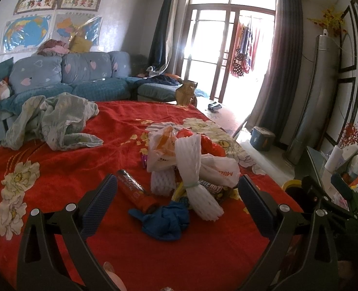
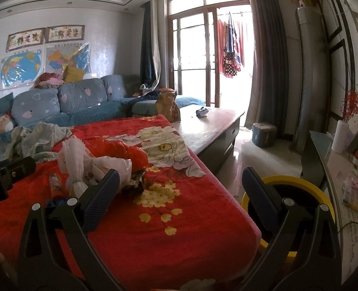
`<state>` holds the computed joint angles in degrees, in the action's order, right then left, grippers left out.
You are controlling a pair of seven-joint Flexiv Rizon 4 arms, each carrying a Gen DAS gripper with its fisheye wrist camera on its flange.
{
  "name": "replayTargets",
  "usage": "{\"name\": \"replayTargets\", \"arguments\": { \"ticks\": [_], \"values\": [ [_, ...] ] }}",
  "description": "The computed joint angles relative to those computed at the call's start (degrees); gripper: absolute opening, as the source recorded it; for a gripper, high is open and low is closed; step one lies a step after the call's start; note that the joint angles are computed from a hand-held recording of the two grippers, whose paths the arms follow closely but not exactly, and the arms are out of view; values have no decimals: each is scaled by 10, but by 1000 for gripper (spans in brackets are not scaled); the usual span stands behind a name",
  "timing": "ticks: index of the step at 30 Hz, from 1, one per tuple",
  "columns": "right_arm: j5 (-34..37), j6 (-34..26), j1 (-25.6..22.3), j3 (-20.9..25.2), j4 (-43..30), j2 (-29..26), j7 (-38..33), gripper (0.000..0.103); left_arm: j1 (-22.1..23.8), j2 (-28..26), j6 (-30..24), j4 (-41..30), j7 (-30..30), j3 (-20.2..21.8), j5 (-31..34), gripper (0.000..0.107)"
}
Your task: Collect trash
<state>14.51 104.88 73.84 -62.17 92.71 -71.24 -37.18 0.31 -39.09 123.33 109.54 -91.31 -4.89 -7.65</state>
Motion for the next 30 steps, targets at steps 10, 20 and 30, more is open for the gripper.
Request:
{"name": "replayTargets", "arguments": {
  "ticks": [10,20,30],
  "values": [
    [-12,22,-24,44,-15,21,-36,93,45,-14,-12,-11,-16,-37,53,97],
    [-50,28,-85,160,-66,80,-146,93,127,-15,-51,-33,-60,-94,108,97],
    [-131,1,-161,283,-154,98,-225,92,188,-19,-78,-63,-73,-121,123,97]
  ]
}}
